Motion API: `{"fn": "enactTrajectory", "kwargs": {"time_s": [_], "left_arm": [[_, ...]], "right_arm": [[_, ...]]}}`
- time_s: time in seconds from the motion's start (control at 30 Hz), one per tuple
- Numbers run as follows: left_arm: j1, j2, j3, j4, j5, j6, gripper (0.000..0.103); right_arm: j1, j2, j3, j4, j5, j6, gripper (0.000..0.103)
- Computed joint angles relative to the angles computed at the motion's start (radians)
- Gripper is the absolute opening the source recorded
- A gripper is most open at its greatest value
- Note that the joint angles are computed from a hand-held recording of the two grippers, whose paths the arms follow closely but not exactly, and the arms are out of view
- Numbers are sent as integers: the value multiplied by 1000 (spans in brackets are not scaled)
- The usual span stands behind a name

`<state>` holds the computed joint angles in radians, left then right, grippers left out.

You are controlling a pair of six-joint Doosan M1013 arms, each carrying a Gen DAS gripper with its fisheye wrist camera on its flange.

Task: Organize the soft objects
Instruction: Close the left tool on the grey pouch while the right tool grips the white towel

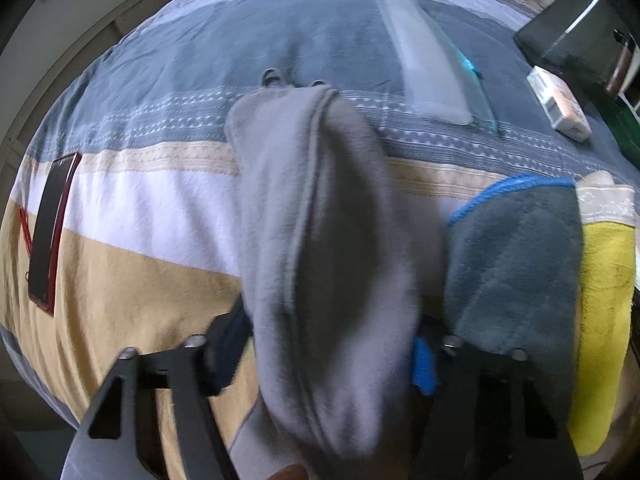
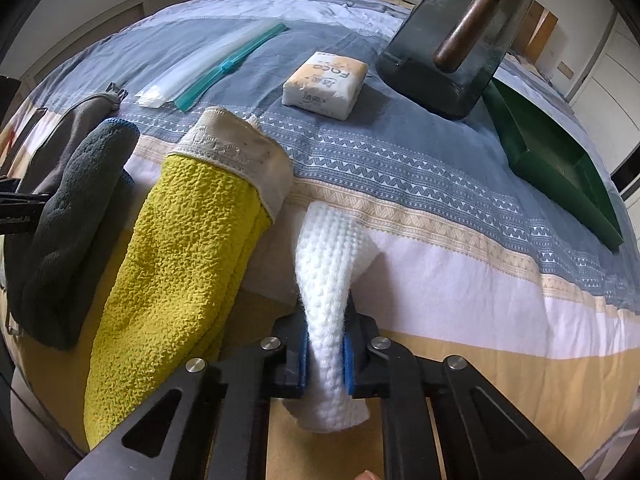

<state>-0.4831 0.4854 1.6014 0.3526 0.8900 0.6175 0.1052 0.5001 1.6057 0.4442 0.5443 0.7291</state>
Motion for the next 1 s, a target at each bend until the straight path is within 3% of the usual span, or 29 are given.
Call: {"fn": "enactTrajectory", "kwargs": {"time_s": [0.07, 0.17, 0.37, 0.7, 1.0], "left_arm": [[-3, 2, -7, 5, 3, 4, 36], [-8, 9, -23, 19, 21, 0, 18], [-7, -1, -28, 43, 24, -26, 12], [-24, -63, 4, 164, 16, -145, 11], [-71, -107, 25, 251, 66, -251, 11]], "right_arm": [[-1, -1, 1, 8, -2, -9, 10], [-3, -3, 5, 15, -6, -23, 10], [-5, -9, 13, 37, -19, -52, 9], [-29, -44, 34, 167, -9, -155, 9], [-64, -106, 66, 321, 23, -299, 9]]}}
